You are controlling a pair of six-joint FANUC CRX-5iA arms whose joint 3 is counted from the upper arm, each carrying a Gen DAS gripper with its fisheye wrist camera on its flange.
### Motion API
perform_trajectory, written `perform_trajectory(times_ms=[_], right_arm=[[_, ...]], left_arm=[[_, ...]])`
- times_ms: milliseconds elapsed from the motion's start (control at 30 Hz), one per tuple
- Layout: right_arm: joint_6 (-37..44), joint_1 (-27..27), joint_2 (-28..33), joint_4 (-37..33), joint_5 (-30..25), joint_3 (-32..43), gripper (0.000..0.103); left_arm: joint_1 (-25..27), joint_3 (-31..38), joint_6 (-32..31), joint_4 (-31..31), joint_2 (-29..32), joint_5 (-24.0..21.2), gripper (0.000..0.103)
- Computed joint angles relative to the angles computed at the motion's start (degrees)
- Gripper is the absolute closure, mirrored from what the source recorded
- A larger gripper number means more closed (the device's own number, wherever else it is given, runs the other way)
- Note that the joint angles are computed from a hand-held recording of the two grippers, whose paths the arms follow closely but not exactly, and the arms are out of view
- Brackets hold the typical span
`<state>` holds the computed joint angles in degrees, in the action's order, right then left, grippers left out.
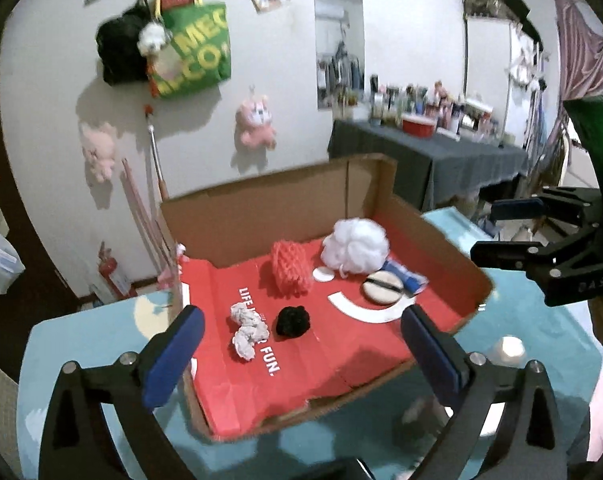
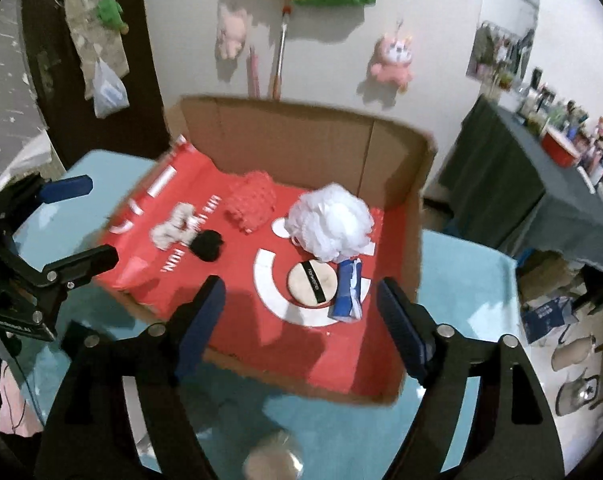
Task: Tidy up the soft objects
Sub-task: 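Withdraw both tools back toward the remaining table items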
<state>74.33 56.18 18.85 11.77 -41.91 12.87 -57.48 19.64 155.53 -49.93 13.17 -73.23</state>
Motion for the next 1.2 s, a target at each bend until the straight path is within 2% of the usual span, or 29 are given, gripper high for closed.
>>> perform_trajectory(times_ms=[100,233,300,467,567,633,900,1000,1067,1133,1200], right_arm=[[-5.21,1.98,-6.0,5.06,5.04,-8.0,0.021],[-15.65,4.71,-14.57,15.89,11.84,-20.23,0.018],[-20.0,5.85,-18.0,20.04,13.91,-24.96,0.018],[-36.99,7.6,-25.37,37.52,18.23,-37.26,0.017],[-43.89,8.12,-29.07,43.64,19.98,-42.66,0.012],[-51.26,8.16,-31.49,50.55,20.39,-46.66,0.011],[-81.01,5.08,-35.87,78.77,20.84,-58.36,0.011],[-90.31,3.84,-36.43,87.35,19.48,-61.1,0.011],[-94.94,3.09,-36.65,90.93,19.04,-62.62,0.011],[-101.17,0.35,-36.82,97.1,21.23,-63.96,0.011],[-104.36,0.09,-36.34,99.14,19.9,-64.82,0.011]], left_arm=[[-5.14,0.8,4.31,-4.63,-0.25,-3.67,0.001],[-10.82,2.15,8.5,-9.49,0.48,-8.27,0.0],[-13.27,2.56,10.66,-11.12,0.79,-9.85,0.0],[-18.83,4.57,14.66,-14.96,2.85,-14.59,0.0],[-21.54,5.29,17.26,-16.75,4.25,-16.72,0.0],[-22.98,5.6,18.95,-17.62,5.36,-17.85,0.0],[-26.35,5.74,26.28,-18.68,9.57,-20.16,0.0],[-27.17,6.0,28.12,-18.93,11.26,-21.31,0.0],[-27.54,6.33,28.91,-19.09,12.48,-22.36,0.0],[-27.82,6.84,29.62,-19.39,13.81,-23.72,0.0],[-27.77,6.84,29.91,-19.04,14.59,-23.84,0.0]])
